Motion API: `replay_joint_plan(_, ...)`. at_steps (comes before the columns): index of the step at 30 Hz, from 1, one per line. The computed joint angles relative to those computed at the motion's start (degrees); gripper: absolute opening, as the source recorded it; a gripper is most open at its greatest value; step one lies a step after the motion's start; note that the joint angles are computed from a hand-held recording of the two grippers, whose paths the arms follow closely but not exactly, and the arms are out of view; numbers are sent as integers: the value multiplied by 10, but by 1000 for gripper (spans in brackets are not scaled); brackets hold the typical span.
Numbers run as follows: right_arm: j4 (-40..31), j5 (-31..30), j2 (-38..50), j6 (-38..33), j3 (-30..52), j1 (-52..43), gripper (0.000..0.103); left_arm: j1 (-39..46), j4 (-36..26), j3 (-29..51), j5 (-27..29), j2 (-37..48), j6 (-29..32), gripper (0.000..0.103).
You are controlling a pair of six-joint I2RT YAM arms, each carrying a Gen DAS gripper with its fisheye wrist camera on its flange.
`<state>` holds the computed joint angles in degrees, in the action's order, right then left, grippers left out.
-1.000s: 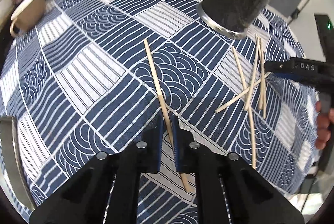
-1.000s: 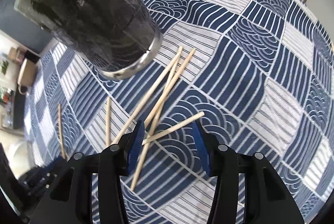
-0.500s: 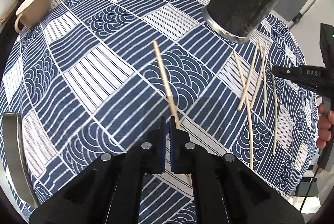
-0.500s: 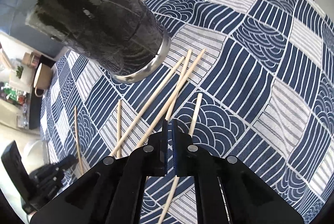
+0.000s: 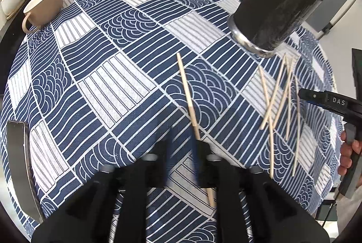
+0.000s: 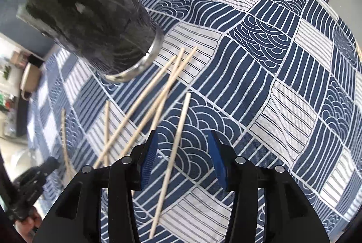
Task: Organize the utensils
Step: 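Close the left tool on a wooden stick while the right tool grasps another stick, then lift the left tool's stick over the black cup while the right tool carries its stick there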
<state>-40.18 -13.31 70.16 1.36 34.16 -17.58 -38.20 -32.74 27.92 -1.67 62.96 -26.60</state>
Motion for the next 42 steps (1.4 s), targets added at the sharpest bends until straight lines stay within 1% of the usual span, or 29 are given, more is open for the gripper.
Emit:
replay_joint_plan(1, 1, 11, 3, 7, 0, 9, 45, -3, 4, 0, 2, 4, -2, 43)
replay_joint_plan(2, 5, 16, 1, 10, -3, 13, 46, -6, 7, 0, 2, 8, -5, 49)
replay_joint_plan(3, 6, 29, -1, 13, -5, 24, 46, -13, 9, 2, -4, 15, -11, 59)
replay_joint_plan(4, 8, 38, -5, 16, -8, 34, 46, -21, 8, 7, -14, 28, -16, 64)
replay_joint_plan(6, 11, 60, -14, 17, -14, 53, 46, -34, 8, 15, -31, 53, -20, 65)
replay_joint_plan(8, 15, 85, -26, 22, -22, 71, 31, -36, 8, 22, -40, 83, -23, 65)
replay_joint_plan(9, 16, 113, -35, 23, -27, 85, 14, -46, 12, 21, -56, 85, -24, 65)
replay_joint_plan(10, 18, 121, -43, 15, -33, 87, 8, -53, 11, 25, -68, 93, -25, 62)
replay_joint_plan(11, 20, 120, -49, 0, -37, 80, 6, -62, 6, 28, -84, 100, -27, 59)
replay_joint_plan(12, 20, 118, -53, -8, -40, 74, 5, -63, 11, 26, -86, 95, -23, 42)
replay_joint_plan(13, 18, 109, -57, -19, -42, 60, 5, -54, 8, 28, -84, 94, -26, 19)
replay_joint_plan(14, 15, 96, -61, -29, -44, 43, 5, -43, 10, 30, -73, 94, -25, 11)
replay_joint_plan(16, 6, 69, -62, -43, -43, 11, 5, 5, 18, 23, -26, 83, -2, 6)
replay_joint_plan(19, -9, 35, -63, -75, -40, -42, 5, 77, 18, 11, 34, 64, 21, 5)
replay_joint_plan(20, -12, 22, -61, -89, -36, -64, 5, 93, 18, 7, 45, 59, 22, 5)
replay_joint_plan(23, -30, -15, -55, -114, -22, -117, 5, 120, 9, 7, 53, 48, 36, 5)
replay_joint_plan(26, -42, -39, -54, -132, -2, -154, 5, 142, -7, 20, 62, 32, 51, 5)
replay_joint_plan(28, -54, -59, -53, -140, 16, -174, 5, 141, -26, 39, 52, 19, 60, 5)
replay_joint_plan(30, -75, -80, -63, -148, 35, -193, 5, 122, -48, 71, 26, 15, 61, 5)
replay_joint_plan(33, -100, -112, -71, -146, 74, -207, 5, 114, -72, 106, 17, 0, 69, 5)
replay_joint_plan(35, -105, -127, -69, -135, 102, -203, 5, 109, -95, 141, 7, -6, 80, 5)
replay_joint_plan(36, -83, -123, -54, -111, 111, -183, 5, 105, -96, 159, 0, 2, 81, 5)
replay_joint_plan(38, -90, -136, -48, -102, 145, -178, 5, 101, -115, 189, -6, -2, 91, 5)
replay_joint_plan(42, -93, -151, -41, -84, 199, -164, 5, 81, -127, 272, -22, 30, 95, 5)
